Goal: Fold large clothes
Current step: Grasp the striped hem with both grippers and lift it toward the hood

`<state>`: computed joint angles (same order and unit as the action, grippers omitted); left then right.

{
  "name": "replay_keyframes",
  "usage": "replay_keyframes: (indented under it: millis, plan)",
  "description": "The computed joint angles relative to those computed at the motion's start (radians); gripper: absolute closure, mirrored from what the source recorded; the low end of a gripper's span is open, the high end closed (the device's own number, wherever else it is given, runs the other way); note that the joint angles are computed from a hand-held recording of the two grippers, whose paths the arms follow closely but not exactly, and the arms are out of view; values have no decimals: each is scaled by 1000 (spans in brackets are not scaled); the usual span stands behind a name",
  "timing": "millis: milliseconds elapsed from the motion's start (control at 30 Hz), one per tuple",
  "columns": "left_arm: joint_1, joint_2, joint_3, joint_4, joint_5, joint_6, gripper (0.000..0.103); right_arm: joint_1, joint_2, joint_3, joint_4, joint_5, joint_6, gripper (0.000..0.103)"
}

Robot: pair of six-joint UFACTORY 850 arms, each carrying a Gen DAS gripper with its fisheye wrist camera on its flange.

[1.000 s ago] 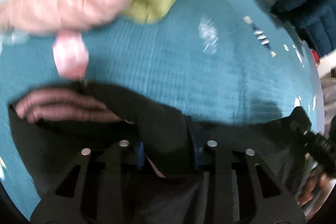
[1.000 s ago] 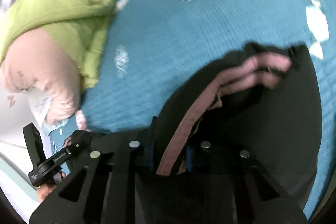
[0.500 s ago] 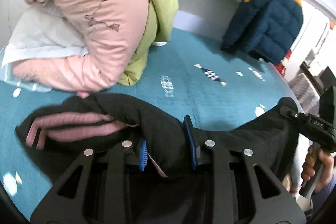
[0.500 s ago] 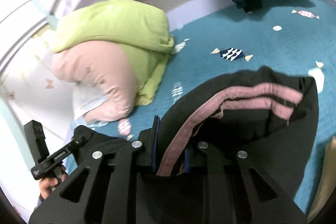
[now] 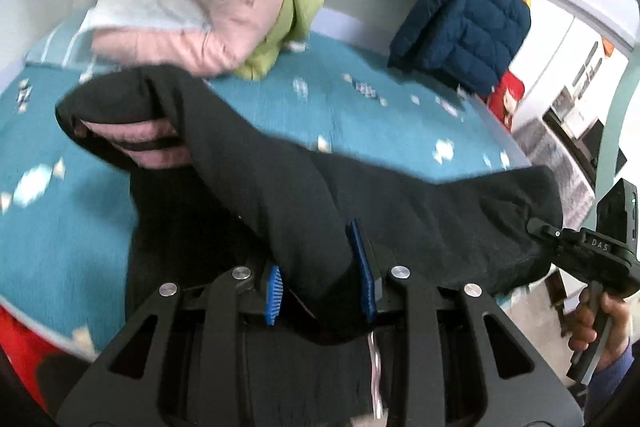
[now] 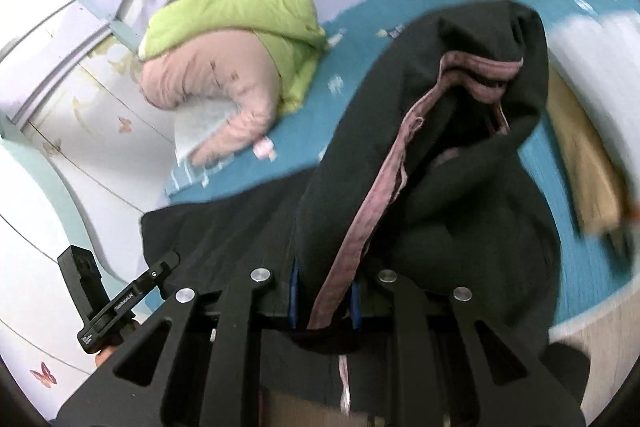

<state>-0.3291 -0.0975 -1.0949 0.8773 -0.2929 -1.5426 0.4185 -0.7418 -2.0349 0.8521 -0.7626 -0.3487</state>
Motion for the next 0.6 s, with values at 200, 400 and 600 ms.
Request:
replay_keyframes:
  millis: [200,400,600]
  plan:
    - [-97,95,187,-173,-17,19,74,11,212,395,14,33,22,86]
    - [-133,77,255,-519,-8,262,65,21,206,482,-86,1,185,81]
    - [-178,186,244,-495,-44,322,45,19,249,422,-215,-49,208,75]
